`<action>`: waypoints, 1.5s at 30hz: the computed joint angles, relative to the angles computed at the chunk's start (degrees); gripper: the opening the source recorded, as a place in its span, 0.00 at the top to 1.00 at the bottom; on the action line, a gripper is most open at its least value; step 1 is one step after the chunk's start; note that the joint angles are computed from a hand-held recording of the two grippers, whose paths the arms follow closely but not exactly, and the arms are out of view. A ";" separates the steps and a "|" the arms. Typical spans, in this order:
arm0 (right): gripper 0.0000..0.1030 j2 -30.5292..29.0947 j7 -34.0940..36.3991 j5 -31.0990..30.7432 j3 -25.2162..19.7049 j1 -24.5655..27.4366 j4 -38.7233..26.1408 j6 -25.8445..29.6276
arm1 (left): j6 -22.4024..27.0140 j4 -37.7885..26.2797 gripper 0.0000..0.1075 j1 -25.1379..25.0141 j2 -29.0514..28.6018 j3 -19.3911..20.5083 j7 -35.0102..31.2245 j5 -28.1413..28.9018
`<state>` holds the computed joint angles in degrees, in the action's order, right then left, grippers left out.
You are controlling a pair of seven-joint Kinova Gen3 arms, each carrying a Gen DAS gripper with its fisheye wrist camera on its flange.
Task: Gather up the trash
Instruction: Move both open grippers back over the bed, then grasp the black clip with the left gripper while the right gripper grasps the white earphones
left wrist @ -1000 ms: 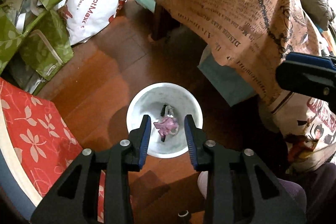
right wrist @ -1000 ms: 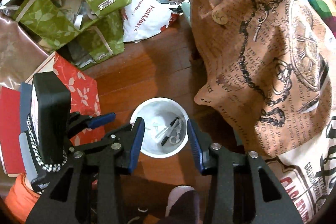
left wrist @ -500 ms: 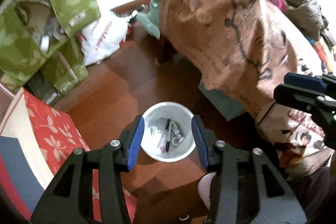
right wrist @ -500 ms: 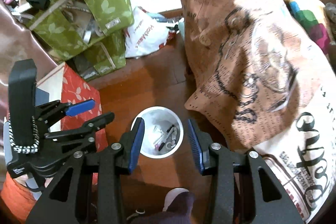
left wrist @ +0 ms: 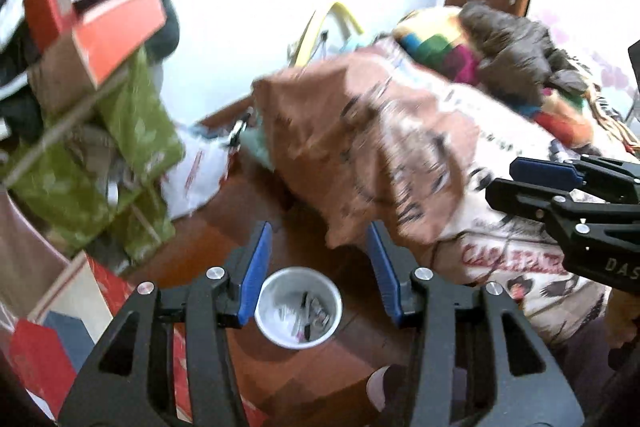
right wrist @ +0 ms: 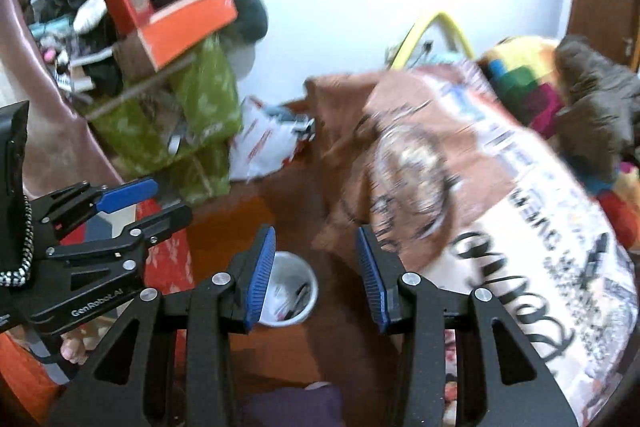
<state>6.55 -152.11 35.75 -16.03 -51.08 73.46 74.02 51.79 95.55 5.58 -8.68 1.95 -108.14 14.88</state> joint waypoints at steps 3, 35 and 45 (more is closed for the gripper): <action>0.59 -4.46 -3.59 4.10 -1.26 -1.04 2.50 2.60 | 0.63 -2.14 0.52 1.34 -1.79 1.83 1.91 -0.27; 0.22 -39.24 -11.97 1.84 -6.42 19.52 27.69 22.92 | 4.13 -27.71 0.13 33.51 21.51 19.73 33.34 -27.07; 0.22 -43.65 -8.43 -7.05 6.39 22.39 39.22 10.84 | 7.48 -35.49 0.13 40.96 33.18 14.45 29.77 -24.17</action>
